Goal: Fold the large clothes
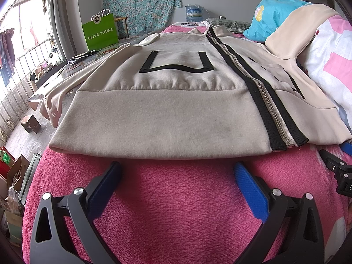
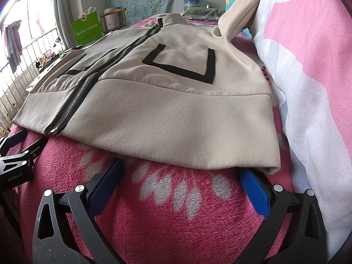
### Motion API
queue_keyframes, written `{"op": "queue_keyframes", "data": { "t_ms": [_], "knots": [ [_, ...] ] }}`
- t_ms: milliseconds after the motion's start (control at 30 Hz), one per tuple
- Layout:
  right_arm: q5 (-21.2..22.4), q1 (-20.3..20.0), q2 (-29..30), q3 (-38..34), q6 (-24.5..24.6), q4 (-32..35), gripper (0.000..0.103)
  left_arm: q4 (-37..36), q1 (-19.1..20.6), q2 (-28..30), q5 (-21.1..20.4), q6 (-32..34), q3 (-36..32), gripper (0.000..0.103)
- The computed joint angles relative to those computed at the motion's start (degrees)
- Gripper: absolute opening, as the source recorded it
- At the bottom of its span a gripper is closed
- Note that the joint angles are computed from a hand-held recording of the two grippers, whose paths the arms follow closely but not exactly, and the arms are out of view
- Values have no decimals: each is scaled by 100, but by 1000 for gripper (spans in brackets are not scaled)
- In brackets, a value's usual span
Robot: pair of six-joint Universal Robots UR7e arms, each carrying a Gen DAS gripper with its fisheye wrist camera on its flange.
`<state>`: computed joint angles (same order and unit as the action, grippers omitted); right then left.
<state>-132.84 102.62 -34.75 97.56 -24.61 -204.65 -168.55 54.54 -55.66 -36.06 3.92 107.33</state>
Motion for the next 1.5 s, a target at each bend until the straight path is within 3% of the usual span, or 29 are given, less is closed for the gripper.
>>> {"op": "queue_keyframes", "data": {
  "t_ms": [1500],
  "knots": [
    [-39,15,16,-39,17,60,98,85,-16,8,80,-22,-8,99]
  ]
}}
